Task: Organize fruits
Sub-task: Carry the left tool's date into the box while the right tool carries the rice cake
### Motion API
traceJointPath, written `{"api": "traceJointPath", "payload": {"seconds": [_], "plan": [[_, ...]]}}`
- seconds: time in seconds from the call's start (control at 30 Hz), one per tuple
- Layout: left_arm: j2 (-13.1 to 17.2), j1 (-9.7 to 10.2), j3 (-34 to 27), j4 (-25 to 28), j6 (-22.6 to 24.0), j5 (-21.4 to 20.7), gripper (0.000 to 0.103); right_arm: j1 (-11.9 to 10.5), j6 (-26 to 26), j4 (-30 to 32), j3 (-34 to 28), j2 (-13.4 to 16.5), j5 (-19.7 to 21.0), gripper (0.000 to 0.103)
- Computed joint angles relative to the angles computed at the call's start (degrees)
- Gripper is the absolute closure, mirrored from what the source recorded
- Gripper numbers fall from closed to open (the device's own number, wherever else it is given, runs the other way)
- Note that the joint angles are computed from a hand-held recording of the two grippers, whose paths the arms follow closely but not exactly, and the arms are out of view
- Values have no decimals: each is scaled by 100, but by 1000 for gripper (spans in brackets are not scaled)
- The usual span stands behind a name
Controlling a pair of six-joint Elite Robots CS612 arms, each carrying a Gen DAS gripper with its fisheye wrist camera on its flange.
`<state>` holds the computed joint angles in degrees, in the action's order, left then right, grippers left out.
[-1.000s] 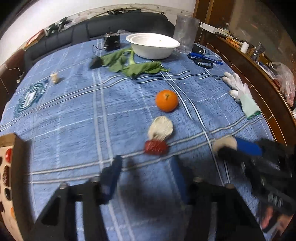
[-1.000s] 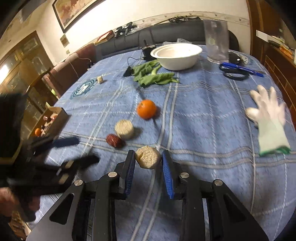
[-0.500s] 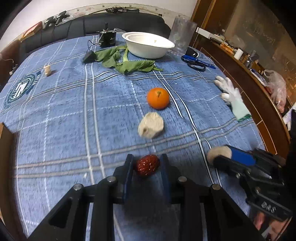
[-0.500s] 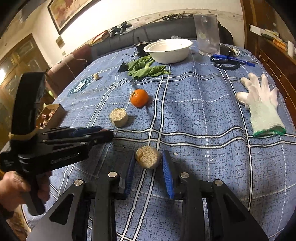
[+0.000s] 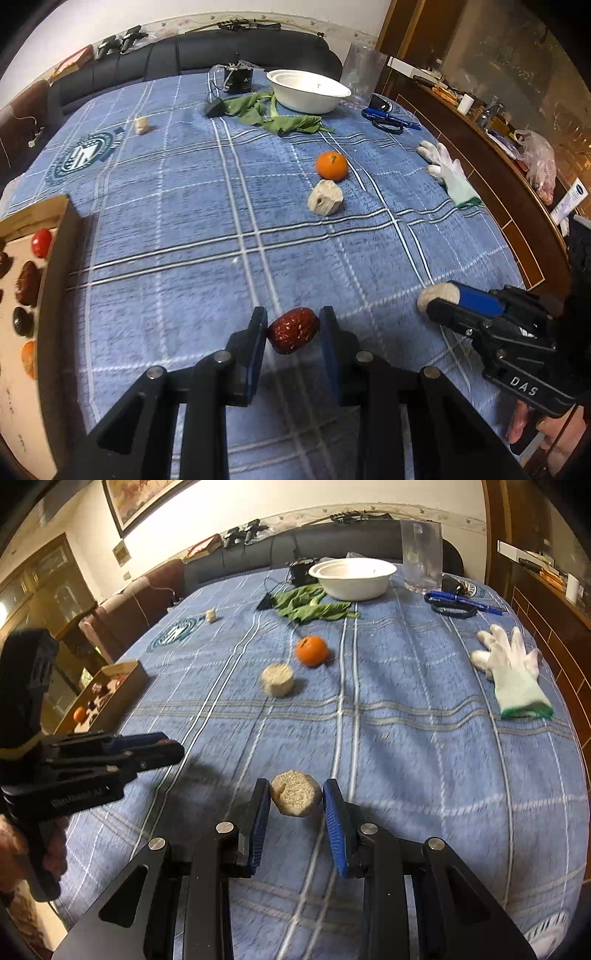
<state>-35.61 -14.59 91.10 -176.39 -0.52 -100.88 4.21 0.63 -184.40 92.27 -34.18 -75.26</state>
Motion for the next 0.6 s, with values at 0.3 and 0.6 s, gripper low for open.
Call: {"api": "traceJointPath", "payload": {"seconds": [0.3,0.6], "plan": [[-203,275,313,-249,183,-253,72,287,274,0,112,-70,-188,74],[-337,616,512,-484,142,-436,72,594,260,18,-99,-26,-247,74]]}}
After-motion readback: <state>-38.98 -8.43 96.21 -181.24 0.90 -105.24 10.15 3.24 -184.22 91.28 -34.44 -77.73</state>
